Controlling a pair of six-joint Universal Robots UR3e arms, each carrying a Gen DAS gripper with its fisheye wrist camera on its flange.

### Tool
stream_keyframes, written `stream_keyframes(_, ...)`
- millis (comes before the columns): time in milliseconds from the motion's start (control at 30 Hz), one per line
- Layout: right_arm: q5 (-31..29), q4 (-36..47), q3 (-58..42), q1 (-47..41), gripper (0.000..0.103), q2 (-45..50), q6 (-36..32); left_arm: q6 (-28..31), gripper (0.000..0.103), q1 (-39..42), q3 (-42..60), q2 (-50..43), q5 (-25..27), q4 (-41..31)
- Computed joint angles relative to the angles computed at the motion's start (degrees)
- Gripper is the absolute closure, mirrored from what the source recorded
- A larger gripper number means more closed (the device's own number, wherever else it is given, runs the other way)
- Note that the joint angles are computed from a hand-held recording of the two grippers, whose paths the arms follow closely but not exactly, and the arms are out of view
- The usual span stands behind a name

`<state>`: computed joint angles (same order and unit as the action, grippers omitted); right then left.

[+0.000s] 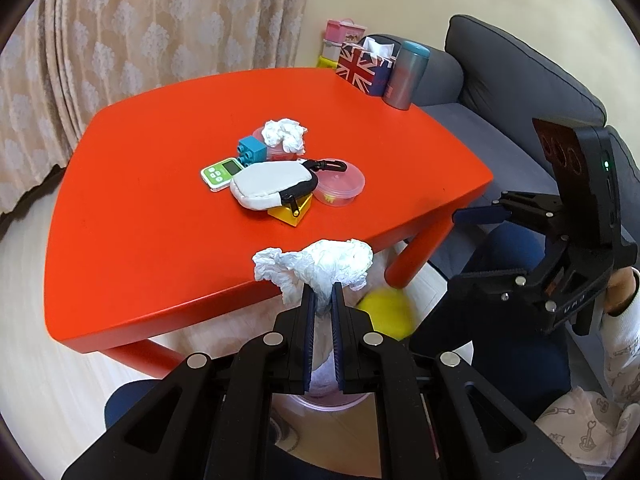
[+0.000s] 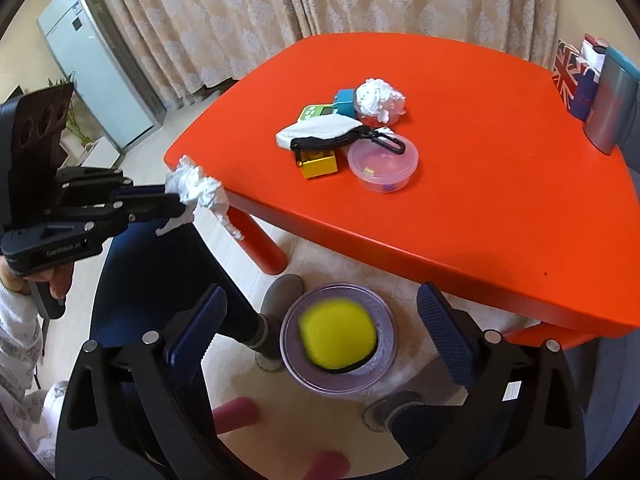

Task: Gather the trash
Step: 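Drop the yellow case into the pink wastebasket with the right tool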

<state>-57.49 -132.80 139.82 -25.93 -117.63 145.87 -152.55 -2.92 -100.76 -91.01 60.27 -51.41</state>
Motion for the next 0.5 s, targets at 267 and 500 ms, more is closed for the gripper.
stream_keyframes(267,0.9,3.7,-0.2,-2.9,0.006,-3.7,-1.1,0.2,0.095,-1.1,0.5,-0.9,0.1,-0.2)
stream_keyframes(500,1.4,8.2,-0.8,-6.2,0.006,-7.8,-2.6,0.5,0.095,-3.0,0.9,-2.3,0.8,-0.5)
